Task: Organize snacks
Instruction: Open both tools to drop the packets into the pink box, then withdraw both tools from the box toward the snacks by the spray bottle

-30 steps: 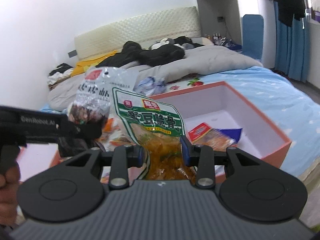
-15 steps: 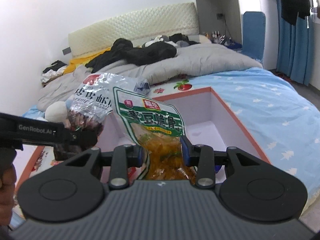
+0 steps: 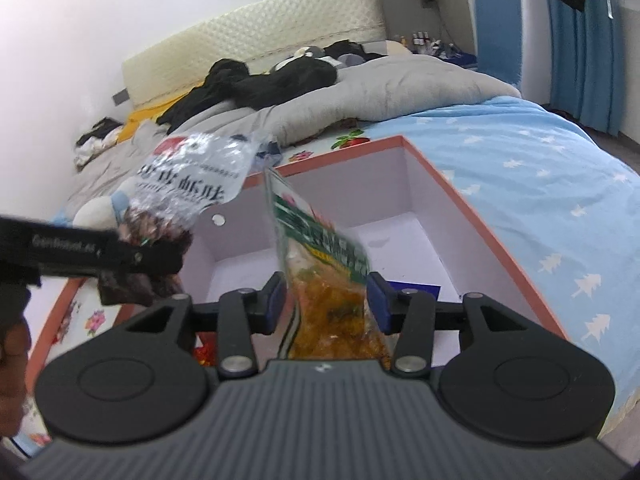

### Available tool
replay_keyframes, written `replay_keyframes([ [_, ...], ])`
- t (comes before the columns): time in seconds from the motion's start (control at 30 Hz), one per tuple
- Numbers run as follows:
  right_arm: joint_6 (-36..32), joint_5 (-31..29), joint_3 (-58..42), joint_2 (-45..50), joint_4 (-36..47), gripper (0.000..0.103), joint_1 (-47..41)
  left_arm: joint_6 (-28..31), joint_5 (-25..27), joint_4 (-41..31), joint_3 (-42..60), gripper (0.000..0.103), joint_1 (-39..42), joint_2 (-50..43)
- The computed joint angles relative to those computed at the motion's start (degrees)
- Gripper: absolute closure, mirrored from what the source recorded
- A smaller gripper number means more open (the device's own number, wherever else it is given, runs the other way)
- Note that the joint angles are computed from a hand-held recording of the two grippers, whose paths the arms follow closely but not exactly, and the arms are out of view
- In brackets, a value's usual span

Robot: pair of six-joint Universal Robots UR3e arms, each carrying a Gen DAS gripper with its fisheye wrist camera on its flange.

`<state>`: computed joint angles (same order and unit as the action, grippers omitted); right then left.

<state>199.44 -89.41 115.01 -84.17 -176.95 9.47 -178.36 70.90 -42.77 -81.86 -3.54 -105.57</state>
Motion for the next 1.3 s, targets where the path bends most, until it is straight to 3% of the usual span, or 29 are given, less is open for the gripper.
replay_keyframes([
  [0.1, 0.61, -0.55, 0.75, -1.16, 0.10, 0.044, 0.52, 0.20, 0.28, 1.25, -2.54, 0.030, 0.79, 2.51],
  [0.5, 4.16, -6.99, 1.02, -7.31, 3.68, 0.043, 9.23, 7.21, -6.69, -5.48, -17.92, 0.030, 9.71, 24.20],
  [0.83, 7.65, -12.73, -1.04, -9.85, 7.24, 0.043, 17.84, 18.16, -13.97, -20.94, -24.40, 0.030, 22.59, 43.53],
  [1.13, 10.00, -16.87, -4.22, -7.47, 9.51, 0.043, 24.29, 28.13, -18.70, -32.97, -26.18, 0.030, 34.26, 52.94],
  [1.3, 10.09, -18.26, -6.29, -5.41, 10.36, 0.043, 26.86, 34.75, -22.91, -43.84, -25.70, 0.030, 42.93, 59.21],
])
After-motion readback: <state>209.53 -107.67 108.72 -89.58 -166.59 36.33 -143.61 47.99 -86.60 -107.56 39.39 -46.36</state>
